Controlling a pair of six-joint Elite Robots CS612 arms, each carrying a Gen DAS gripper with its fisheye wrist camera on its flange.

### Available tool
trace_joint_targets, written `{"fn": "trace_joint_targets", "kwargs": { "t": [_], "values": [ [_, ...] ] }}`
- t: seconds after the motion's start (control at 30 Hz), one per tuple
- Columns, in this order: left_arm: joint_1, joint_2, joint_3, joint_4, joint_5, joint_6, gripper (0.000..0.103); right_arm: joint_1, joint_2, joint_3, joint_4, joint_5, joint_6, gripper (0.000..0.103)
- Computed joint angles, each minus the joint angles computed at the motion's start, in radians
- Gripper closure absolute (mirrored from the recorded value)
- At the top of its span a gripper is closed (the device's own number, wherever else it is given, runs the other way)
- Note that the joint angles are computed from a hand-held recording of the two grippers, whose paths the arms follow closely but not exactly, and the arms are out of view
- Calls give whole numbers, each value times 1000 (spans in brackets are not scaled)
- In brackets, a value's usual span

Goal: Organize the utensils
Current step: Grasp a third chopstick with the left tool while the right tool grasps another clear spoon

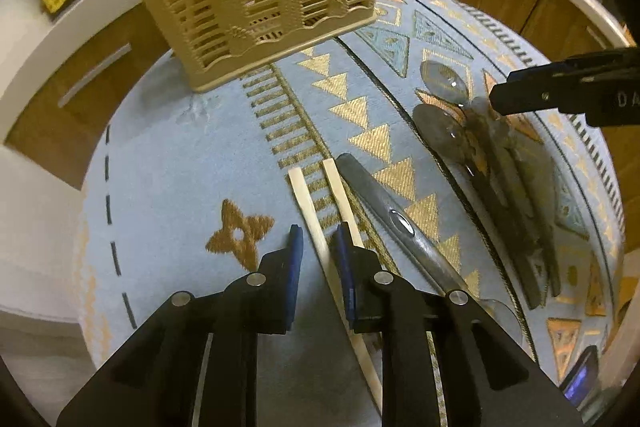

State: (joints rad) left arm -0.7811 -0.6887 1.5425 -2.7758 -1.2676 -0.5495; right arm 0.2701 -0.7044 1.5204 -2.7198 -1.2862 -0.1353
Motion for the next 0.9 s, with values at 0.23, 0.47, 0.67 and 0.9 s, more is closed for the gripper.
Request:
{"fn": "trace_joint_targets", "kwargs": {
  "t": [0.23, 0.47, 0.67, 0.9],
  "values": [
    [-2, 7, -3, -15, 28, -8, 99, -7, 32, -75, 85, 3, 83, 65],
    [6, -12, 65, -165, 51, -81, 99, 26, 68, -141, 145, -72, 83, 65],
    [14, -23, 91, -246, 54, -81, 99, 61, 75, -157, 159, -185, 50, 68],
    [17, -21, 112, -334, 55, -88, 99, 94, 77, -156, 157, -287, 15, 74]
  ]
}}
